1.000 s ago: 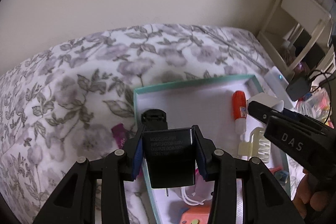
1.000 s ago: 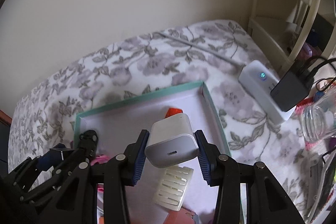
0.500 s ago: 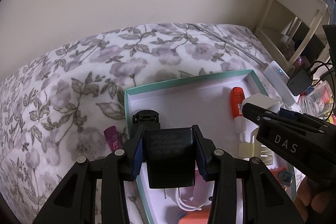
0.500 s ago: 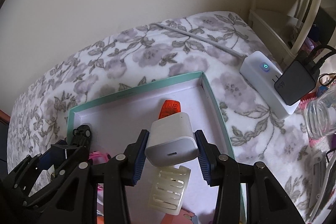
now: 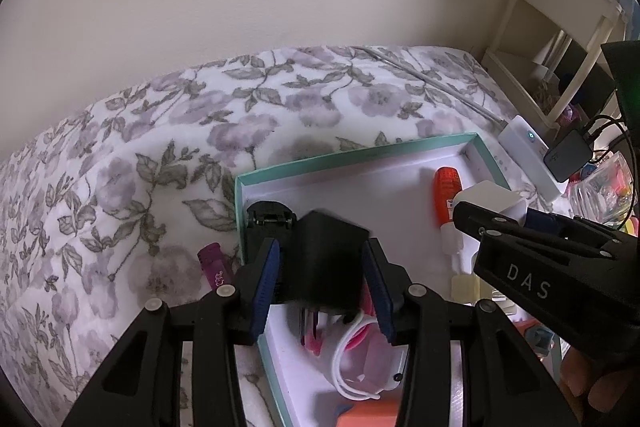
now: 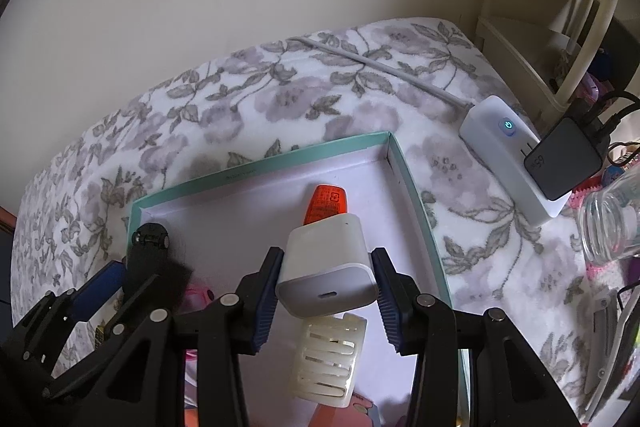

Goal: Organize rigid objects
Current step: 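Open both grippers and lift them out of the tray toward the bed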

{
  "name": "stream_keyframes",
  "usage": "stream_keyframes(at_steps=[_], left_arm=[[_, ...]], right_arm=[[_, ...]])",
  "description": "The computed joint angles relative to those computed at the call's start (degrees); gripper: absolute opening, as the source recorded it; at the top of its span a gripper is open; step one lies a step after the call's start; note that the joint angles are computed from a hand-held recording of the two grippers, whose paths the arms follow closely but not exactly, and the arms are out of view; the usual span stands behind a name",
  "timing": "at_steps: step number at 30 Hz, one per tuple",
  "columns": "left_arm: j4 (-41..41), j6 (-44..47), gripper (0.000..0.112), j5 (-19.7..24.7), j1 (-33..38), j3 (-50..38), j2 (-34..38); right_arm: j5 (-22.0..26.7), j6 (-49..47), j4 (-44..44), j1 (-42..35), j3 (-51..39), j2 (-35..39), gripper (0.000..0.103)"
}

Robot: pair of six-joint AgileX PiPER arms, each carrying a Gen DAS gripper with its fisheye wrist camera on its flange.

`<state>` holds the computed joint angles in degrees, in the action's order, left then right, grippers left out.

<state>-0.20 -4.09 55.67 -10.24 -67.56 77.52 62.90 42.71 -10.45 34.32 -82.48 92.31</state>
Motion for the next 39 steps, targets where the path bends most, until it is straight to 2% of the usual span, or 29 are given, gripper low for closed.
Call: stream_keyframes(at_steps=[3,5,6,13,15,16,18,20,21,22,26,29,32,39], left_arm=[[0.02,-0.04,0.046,0.36,0.32,-0.54,-0.14],[0.02,-0.05,0.051,0.57,0.77,-0.99,-0.41],[-0.21,0.13,0.054,0.75,1.21,-1.3,-0.56],[-0.44,0.19,0.055,1.77,4.13,-3.52,-1.64],[-0.35,0.06,0.055,1.99,5.01,-3.98,-1.69],[-0.06,-0.26,0.055,2.13,5.46,-4.18,-1.65],[0.48,-0.62,0.056,2.17,6.26,-4.36,-1.56],[0.88,-0.83,0.064,2.17,7.09,-4.47,-1.43],[1.01,-0.98,0.079,2.09,7.74,-4.47,-1.36],[1.11,-1.2,0.087,1.9,8.19,-4.42,-1.36],[1.59,-1.76,0.087,1.31,9.73,-4.22,-1.39],[2.24,-2.91,0.093,0.57,10.99,-3.55,-1.33],[1.77,-3.13,0.094,0.42,12.51,-3.19,-0.96],[1.7,-3.63,0.095,0.51,15.64,-2.54,-0.02]], right_arm=[[0.32,0.01,-0.42,0.11,-0.6,-0.3,0.049],[0.78,0.42,-1.31,0.45,-1.31,-0.91,0.056],[1.0,0.55,-1.65,0.61,-1.72,-1.17,0.056],[3.86,1.37,-5.26,2.78,-6.17,-1.52,0.056],[4.31,1.66,-6.16,3.42,-6.86,-1.54,0.061],[4.43,1.93,-6.77,3.81,-7.07,-1.62,0.066],[4.48,2.09,-7.41,4.19,-7.29,-1.6,0.068],[4.5,2.23,-7.83,4.36,-7.3,-1.48,0.072],[4.41,2.43,-8.05,4.42,-7.19,-1.44,0.074],[4.24,2.44,-8.05,4.4,-7.03,-1.45,0.076],[3.42,2.58,-7.91,4.27,-6.39,-1.31,0.085],[3.41,2.44,-7.9,4.31,-6.42,-1.27,0.093],[2.95,2.66,-8.59,4.84,-6.36,-0.9,0.1],[1.48,2.93,-8.78,5.27,-5.84,-0.77,0.103]])
